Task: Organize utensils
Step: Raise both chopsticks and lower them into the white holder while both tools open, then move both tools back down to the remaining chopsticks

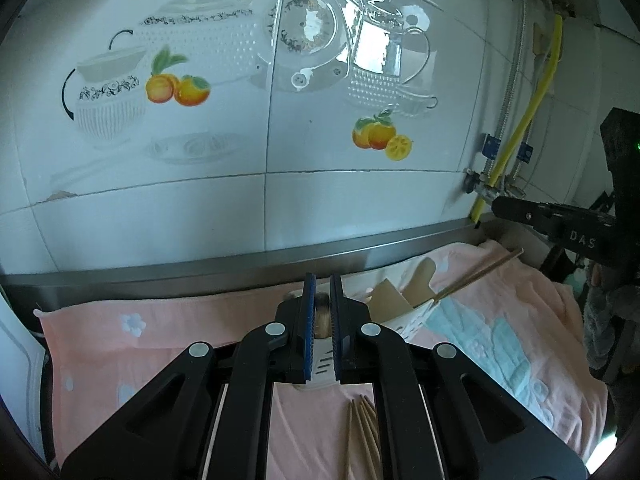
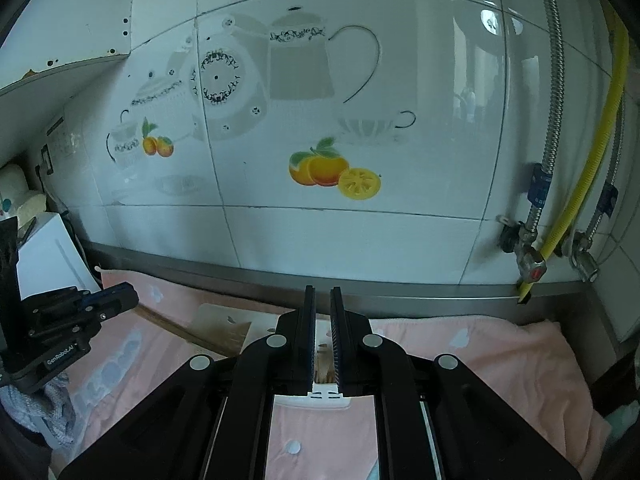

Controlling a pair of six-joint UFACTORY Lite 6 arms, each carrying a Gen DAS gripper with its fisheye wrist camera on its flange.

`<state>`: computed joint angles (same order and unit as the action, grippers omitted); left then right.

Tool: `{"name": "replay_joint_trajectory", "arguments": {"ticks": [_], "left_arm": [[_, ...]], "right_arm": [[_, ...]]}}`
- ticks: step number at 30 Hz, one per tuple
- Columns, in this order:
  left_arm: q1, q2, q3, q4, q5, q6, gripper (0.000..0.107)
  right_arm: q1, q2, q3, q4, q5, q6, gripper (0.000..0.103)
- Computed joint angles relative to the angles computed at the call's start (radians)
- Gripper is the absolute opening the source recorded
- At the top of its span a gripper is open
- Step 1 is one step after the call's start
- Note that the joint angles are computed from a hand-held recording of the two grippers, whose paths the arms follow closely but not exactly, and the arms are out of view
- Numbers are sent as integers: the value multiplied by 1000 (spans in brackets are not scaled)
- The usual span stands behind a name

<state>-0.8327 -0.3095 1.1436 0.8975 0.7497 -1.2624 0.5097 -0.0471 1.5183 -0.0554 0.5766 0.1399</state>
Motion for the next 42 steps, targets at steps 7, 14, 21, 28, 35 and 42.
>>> {"name": "replay_joint_trajectory", "arguments": {"ticks": [7, 14, 21, 28, 35, 42], "left_arm": [[-112, -66, -19, 73, 100, -67, 23], [-348, -166, -98, 164, 310, -206, 37], [-650, -246, -245, 194, 556, -414, 52], [-891, -270, -391, 141, 716, -645, 59], [-1019, -233, -511, 51, 722, -840, 60], [-1079, -211, -587, -16, 685, -961, 60]], "right_arm": [[6, -121, -116, -15, -30, 31, 23], [173, -386, -410, -279, -51, 303, 33], [500, -606, -745, -663, 42, 799, 33], [837, -689, -1018, -843, 188, 1233, 33], [992, -634, -1161, -866, 168, 1490, 28], [980, -596, -1235, -891, 82, 1612, 20]]}}
